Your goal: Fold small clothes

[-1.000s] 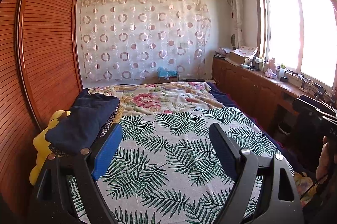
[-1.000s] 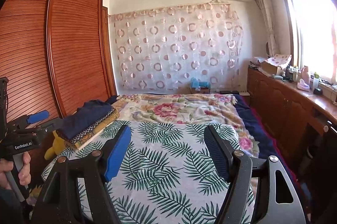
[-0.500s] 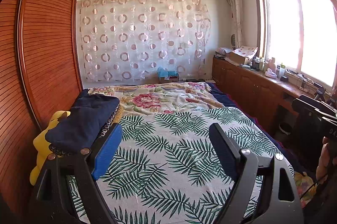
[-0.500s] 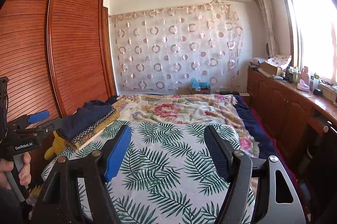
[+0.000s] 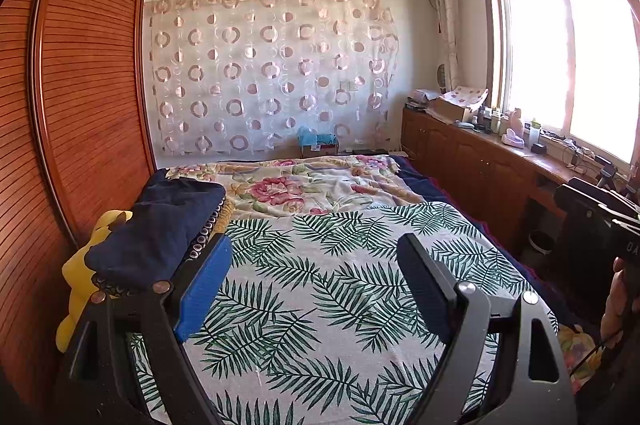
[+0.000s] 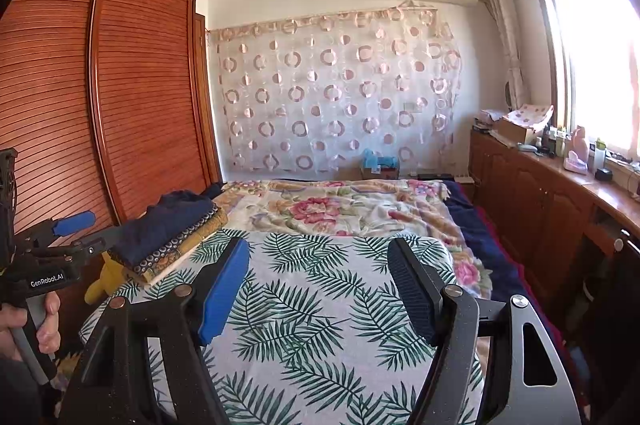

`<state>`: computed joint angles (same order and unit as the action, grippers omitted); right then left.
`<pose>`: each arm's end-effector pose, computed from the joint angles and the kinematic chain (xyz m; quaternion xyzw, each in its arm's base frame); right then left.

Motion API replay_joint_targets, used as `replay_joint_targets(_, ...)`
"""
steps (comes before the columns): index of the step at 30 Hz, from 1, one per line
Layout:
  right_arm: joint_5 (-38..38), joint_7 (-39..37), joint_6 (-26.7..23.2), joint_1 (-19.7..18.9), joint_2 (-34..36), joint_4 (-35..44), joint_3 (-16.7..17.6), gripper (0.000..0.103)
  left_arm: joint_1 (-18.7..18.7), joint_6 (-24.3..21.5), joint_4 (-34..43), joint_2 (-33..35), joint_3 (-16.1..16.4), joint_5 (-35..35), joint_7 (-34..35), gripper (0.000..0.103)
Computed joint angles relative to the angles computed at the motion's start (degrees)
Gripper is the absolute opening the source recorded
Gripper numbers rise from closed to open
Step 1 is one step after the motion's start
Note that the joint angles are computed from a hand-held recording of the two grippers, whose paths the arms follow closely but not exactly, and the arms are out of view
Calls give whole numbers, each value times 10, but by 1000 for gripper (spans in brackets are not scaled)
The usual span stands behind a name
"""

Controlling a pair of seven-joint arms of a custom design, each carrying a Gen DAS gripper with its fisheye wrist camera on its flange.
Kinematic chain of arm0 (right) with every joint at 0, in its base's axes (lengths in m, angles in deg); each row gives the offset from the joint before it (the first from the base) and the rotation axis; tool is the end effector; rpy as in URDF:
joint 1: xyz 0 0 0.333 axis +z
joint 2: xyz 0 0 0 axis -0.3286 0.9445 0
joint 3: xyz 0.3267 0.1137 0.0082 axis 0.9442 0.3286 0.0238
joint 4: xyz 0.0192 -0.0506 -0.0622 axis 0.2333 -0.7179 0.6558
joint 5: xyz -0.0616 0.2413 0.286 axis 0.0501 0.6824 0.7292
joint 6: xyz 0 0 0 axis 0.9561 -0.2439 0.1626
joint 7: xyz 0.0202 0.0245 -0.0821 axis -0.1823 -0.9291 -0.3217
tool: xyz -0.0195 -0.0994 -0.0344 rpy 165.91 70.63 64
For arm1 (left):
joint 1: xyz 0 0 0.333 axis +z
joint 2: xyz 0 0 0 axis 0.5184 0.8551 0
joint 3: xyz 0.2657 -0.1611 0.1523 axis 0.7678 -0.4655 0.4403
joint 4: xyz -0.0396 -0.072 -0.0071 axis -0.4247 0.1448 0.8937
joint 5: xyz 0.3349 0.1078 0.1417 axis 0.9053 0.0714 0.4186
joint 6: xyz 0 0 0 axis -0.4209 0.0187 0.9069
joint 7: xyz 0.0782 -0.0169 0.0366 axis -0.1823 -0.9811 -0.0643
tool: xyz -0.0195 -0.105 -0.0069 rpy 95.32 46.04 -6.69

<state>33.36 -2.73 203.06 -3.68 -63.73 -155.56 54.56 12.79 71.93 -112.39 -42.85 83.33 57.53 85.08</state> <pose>0.6690 0.2424 0.5420 -0.6982 0.3836 -0.2647 0.5434 0.6717 -0.2501 0.6148 -0.6599 0.5120 -0.3476 0.4261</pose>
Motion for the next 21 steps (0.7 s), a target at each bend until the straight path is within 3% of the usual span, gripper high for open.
replay_joint_targets(21,-1,-6,-13,-12,3,2,1,74,0,1,-1,0,0,3,-1,85)
